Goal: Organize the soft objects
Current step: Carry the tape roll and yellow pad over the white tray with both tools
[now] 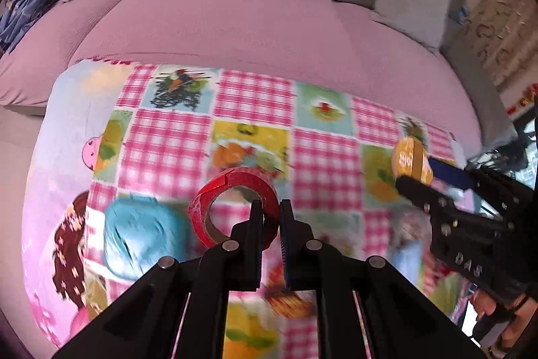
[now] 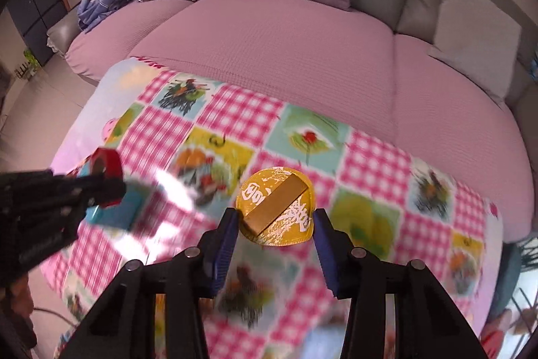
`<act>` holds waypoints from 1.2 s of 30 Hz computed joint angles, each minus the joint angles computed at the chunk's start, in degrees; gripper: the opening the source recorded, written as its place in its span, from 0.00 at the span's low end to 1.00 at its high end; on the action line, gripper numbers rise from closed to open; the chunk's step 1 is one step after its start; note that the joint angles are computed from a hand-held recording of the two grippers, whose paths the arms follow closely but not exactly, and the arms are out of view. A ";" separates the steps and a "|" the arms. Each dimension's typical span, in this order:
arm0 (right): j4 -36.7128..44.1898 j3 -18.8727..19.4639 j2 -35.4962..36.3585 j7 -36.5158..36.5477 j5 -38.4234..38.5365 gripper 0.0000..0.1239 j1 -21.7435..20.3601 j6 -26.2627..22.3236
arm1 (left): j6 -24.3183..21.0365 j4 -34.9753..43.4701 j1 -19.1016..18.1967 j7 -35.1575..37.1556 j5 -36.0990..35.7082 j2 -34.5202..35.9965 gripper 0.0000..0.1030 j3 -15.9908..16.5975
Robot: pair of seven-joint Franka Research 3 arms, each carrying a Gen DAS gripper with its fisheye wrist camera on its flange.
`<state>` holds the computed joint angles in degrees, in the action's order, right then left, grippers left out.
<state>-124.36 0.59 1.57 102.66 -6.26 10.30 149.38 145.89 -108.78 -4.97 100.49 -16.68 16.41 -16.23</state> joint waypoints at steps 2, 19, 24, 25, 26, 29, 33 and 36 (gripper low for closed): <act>-5.23 0.06 -5.83 1.05 -0.67 0.39 -0.26 -0.08 | 0.41 -3.02 0.04 1.22 -1.55 -3.08 0.09 -0.87; -35.72 2.66 -40.15 -1.96 3.86 0.39 -10.60 -5.58 | 0.68 -19.97 -13.00 5.81 -12.96 -17.91 0.09 0.45; -40.95 3.21 -45.84 -3.04 4.40 0.39 -13.48 -6.56 | -0.49 -20.70 -15.61 5.15 -13.33 -17.04 0.09 -0.50; -41.74 3.33 -46.64 -3.04 4.44 0.39 -14.02 -6.45 | -0.11 -20.91 -16.03 4.05 -12.25 -17.02 0.09 -0.75; -42.70 2.88 -47.60 -3.29 4.90 0.39 -14.32 -6.39 | 0.49 -21.29 -16.57 3.55 -11.86 -17.18 0.09 -1.08; -44.99 1.60 -49.40 -4.58 6.16 0.39 -15.74 -6.52 | 2.28 -22.34 -17.94 3.35 -12.49 -17.48 0.09 -1.59; -47.52 0.49 -50.93 -5.93 6.91 0.39 -18.25 -5.93 | 3.34 -22.50 -19.20 1.44 -10.84 -16.59 0.09 -2.11; -48.90 -0.46 -51.21 -7.41 7.70 0.39 -20.08 -5.79 | 4.62 -22.40 -19.76 0.50 -9.37 -15.63 0.09 -2.62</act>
<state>-173.26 0.13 -49.64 95.26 1.44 -9.78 143.59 150.51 -131.18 -24.73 100.99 -26.05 0.78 -18.85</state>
